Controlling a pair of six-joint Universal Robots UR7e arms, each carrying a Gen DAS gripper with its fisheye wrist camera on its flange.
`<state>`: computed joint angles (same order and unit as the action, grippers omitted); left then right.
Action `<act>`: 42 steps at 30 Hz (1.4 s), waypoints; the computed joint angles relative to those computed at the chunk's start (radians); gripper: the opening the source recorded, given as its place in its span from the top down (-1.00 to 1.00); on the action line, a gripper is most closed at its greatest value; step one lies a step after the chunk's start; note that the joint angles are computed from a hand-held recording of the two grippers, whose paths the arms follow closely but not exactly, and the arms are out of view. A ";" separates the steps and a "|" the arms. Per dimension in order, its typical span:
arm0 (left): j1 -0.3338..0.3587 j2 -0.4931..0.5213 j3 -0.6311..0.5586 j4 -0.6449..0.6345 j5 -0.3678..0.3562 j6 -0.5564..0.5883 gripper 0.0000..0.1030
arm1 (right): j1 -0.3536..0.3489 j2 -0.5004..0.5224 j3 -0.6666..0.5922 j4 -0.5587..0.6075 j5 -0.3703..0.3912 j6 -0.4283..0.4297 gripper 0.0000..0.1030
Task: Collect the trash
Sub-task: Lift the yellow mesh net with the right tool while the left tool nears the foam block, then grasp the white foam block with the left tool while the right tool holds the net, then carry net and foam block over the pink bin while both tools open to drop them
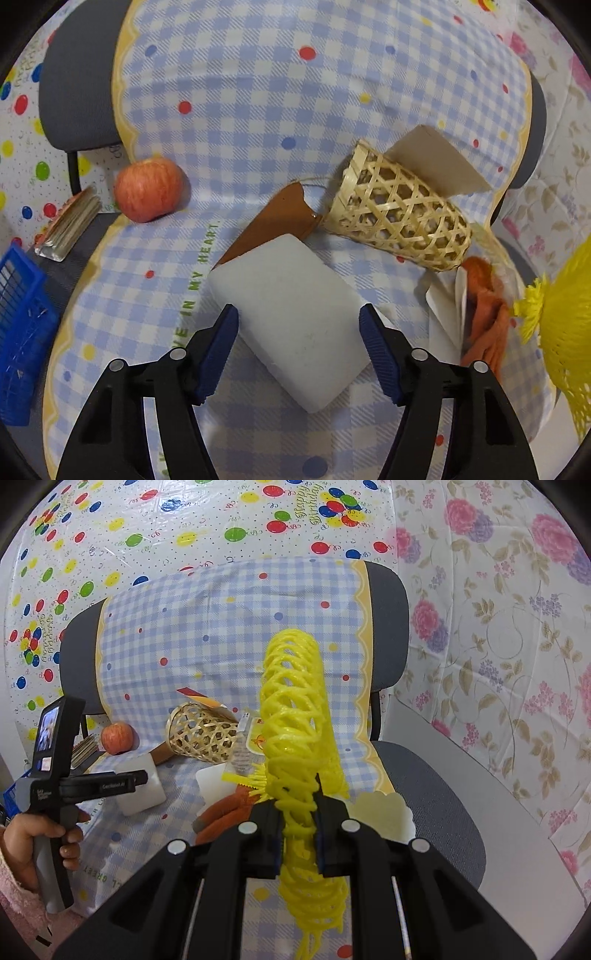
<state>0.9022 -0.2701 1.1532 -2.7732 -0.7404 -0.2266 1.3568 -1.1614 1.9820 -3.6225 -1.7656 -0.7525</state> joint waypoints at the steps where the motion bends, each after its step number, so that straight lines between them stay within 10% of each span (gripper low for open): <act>1: 0.000 0.009 -0.013 0.017 0.009 0.000 -0.39 | 0.000 -0.001 0.002 0.001 -0.002 0.002 0.76; 13: -0.007 -0.046 0.077 0.015 0.011 -0.105 -0.39 | 0.004 -0.016 0.046 -0.020 -0.004 -0.007 0.76; 20: -0.019 -0.071 0.130 -0.069 -0.068 -0.004 0.30 | 0.007 -0.047 0.077 -0.032 0.006 0.005 0.76; 42: -0.281 -0.195 0.594 -0.443 -0.196 0.256 0.33 | -0.100 -0.288 0.433 -0.174 -0.068 0.079 0.76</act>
<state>0.6214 -0.4652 1.7469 -3.2161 -0.9362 0.0295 1.2569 -1.4496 2.4153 -3.7960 -1.8335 -0.6738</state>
